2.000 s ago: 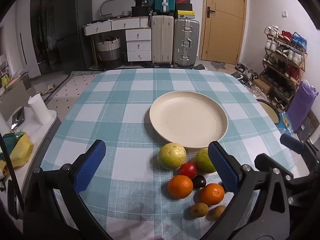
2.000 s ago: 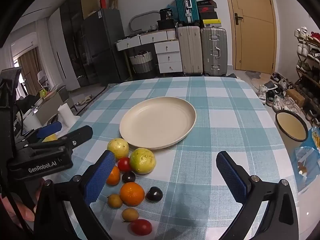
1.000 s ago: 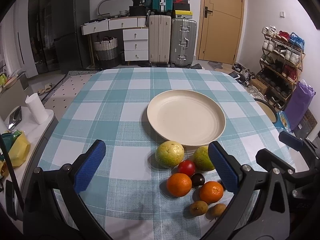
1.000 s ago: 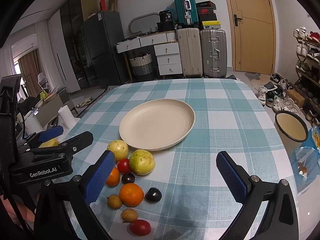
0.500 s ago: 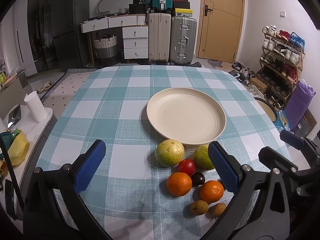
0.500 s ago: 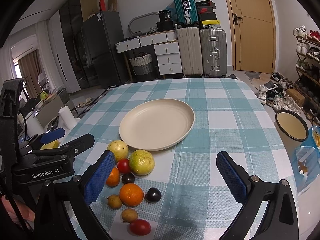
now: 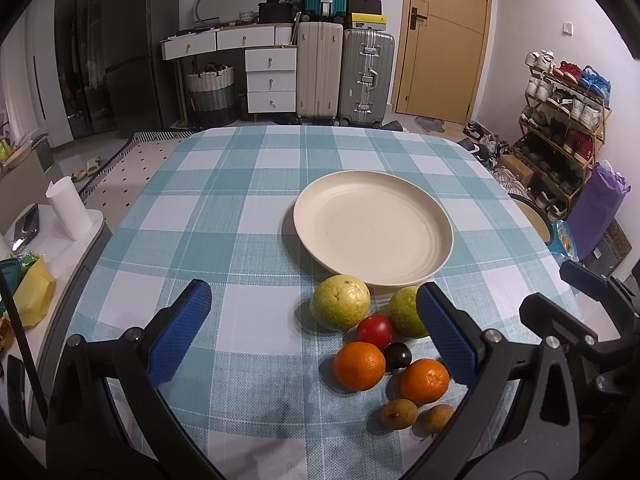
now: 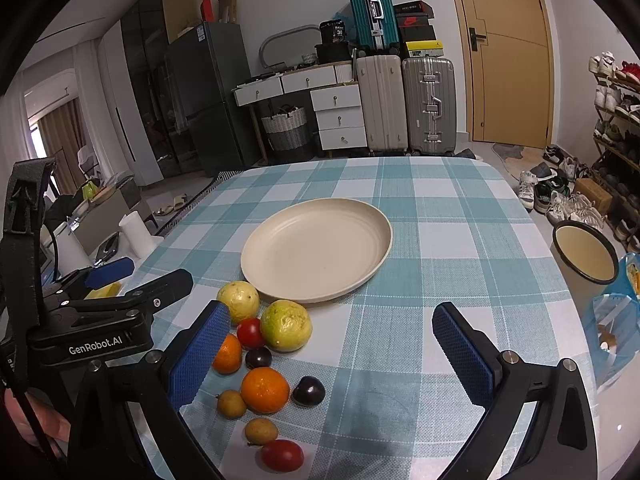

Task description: Organize fruits

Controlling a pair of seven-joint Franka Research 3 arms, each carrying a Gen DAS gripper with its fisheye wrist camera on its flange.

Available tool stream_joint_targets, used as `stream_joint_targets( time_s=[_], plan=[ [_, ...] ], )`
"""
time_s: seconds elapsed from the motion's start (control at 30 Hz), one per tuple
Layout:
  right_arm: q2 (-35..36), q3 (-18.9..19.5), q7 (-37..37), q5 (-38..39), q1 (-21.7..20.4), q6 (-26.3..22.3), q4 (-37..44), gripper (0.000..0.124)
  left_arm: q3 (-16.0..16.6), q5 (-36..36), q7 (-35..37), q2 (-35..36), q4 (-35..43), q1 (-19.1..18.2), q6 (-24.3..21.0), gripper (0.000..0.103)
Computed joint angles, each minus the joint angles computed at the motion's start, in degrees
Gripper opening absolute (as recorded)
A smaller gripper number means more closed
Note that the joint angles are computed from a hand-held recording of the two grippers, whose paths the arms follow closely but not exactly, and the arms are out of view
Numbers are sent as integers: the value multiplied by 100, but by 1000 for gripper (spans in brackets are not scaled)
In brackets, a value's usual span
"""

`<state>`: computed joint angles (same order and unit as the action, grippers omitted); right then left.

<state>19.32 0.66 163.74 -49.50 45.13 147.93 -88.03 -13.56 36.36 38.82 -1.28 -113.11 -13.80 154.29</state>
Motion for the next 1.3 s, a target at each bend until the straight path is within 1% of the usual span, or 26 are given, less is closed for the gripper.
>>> stream_joint_targets(
  time_s=[0.57,0.8,0.9,1.0,1.17,1.23,1.3],
  plan=[
    [4,-7,68,16,3,59,-45,103,12,-106,64,1,-57,12,26,102],
    [9,-11,70,27,7,61,-42,103,37,-336,216,102,-20,19,33,102],
    [38,-8,46,71,4,47,-23,103,62,-572,416,174,15,27,59,102],
    [80,-17,28,120,-7,86,-5,103,86,-1184,883,274,14,59,209,102],
    [181,-48,-109,271,-31,132,69,103,120,-1603,1196,474,165,93,151,102],
    [238,-64,-182,367,-36,147,116,103,124,-1780,1332,577,274,111,47,102],
    [299,-77,-280,487,-44,156,170,103,112,-2055,1561,669,344,146,28,102]
  ],
)
